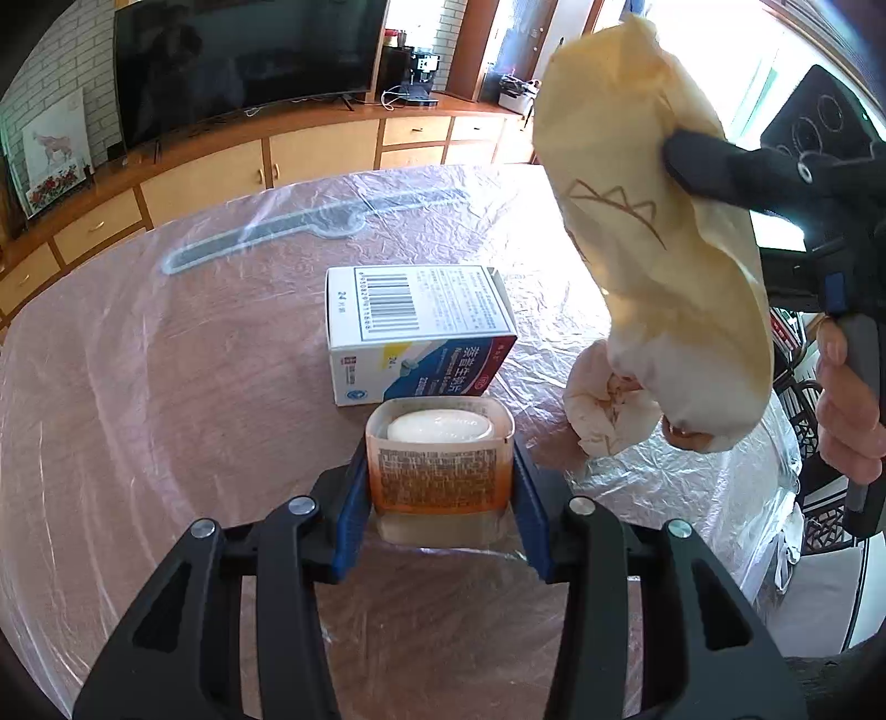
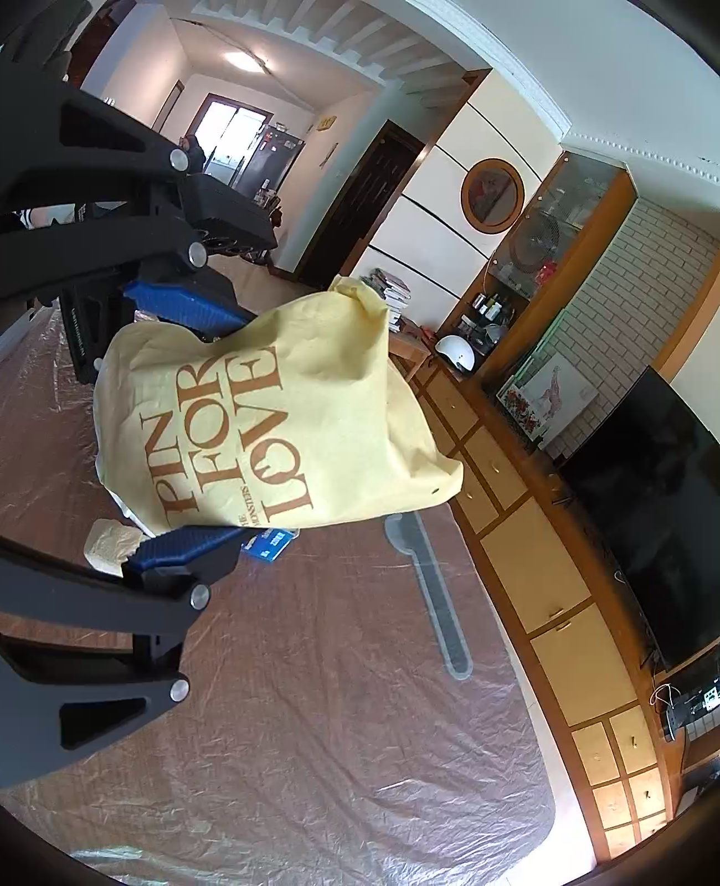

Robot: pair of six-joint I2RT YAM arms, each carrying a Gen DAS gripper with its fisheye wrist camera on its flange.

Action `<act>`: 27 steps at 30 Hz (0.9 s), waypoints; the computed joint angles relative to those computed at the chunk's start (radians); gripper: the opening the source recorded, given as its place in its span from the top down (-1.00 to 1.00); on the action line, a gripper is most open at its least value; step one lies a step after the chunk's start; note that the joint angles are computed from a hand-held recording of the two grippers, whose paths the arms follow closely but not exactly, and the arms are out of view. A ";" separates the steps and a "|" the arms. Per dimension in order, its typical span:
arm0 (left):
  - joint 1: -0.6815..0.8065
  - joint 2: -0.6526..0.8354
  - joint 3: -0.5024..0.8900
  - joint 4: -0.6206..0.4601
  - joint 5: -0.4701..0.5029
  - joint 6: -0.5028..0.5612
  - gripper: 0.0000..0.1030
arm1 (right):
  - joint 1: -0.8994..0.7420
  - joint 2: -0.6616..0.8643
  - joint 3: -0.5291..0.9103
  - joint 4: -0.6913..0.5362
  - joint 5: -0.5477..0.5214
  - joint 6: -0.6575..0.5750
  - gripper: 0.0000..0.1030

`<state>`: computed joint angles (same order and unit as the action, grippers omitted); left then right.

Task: Collect trash
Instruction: 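Carry the orange cup and yellow bag over the black bin with both tools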

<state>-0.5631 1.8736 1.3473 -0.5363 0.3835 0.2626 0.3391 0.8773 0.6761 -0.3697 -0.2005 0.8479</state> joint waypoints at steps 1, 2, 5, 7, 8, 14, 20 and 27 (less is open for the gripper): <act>-0.001 0.003 0.000 0.000 -0.004 -0.001 0.09 | -0.004 -0.007 -0.001 -0.007 -0.004 -0.001 -0.17; -0.002 0.000 -0.009 0.004 -0.015 -0.003 0.10 | -0.002 -0.014 -0.002 -0.012 -0.002 0.002 -0.17; 0.001 -0.023 -0.040 0.031 -0.018 -0.009 0.10 | 0.010 -0.026 0.001 -0.024 0.011 0.004 -0.17; 0.002 -0.033 -0.042 0.028 -0.008 -0.020 0.10 | 0.018 -0.034 0.002 -0.031 0.016 0.006 -0.17; 0.002 -0.042 -0.049 0.031 -0.011 -0.023 0.10 | 0.027 -0.034 0.004 -0.033 0.023 0.009 -0.17; 0.012 -0.099 -0.100 0.048 -0.008 -0.040 0.10 | 0.017 -0.054 0.016 -0.017 0.010 0.010 -0.17; 0.023 -0.166 -0.147 0.049 -0.003 -0.053 0.10 | 0.030 -0.103 0.036 -0.054 0.018 0.001 -0.17; 0.030 -0.276 -0.219 0.058 0.010 -0.079 0.10 | 0.173 -0.166 0.044 -0.137 0.137 0.041 -0.17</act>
<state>-0.5328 1.5978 1.1287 -0.4779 0.3935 0.1833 0.5119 0.7113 0.7201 -0.5071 -0.0635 0.8890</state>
